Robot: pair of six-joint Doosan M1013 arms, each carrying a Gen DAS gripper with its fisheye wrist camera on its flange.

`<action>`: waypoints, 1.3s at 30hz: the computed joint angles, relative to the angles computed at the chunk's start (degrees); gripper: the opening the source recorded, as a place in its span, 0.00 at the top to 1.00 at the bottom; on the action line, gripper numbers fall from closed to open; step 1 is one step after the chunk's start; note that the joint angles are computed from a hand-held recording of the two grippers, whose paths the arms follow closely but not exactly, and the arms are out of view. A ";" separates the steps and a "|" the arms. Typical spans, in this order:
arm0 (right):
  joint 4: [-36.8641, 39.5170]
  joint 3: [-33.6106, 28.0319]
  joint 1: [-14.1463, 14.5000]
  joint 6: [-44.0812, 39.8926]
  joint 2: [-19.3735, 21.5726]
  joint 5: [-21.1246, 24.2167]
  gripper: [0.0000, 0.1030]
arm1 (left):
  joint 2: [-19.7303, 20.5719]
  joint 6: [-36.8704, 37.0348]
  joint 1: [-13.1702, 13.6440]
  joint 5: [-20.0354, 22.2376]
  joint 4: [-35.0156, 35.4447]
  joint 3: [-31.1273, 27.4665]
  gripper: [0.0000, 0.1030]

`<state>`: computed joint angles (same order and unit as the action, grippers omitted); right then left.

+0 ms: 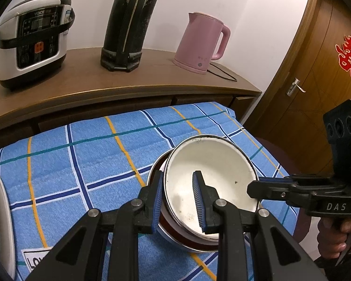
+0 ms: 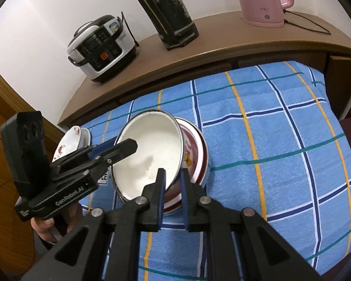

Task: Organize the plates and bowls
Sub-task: 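Press the white enamel bowl down inside the pink bowl with the left tool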

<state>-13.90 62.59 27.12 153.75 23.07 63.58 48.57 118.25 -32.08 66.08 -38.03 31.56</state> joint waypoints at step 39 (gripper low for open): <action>-3.87 -2.69 1.07 -2.87 1.07 5.17 0.78 | -0.41 1.55 0.07 -0.61 -0.30 0.68 0.73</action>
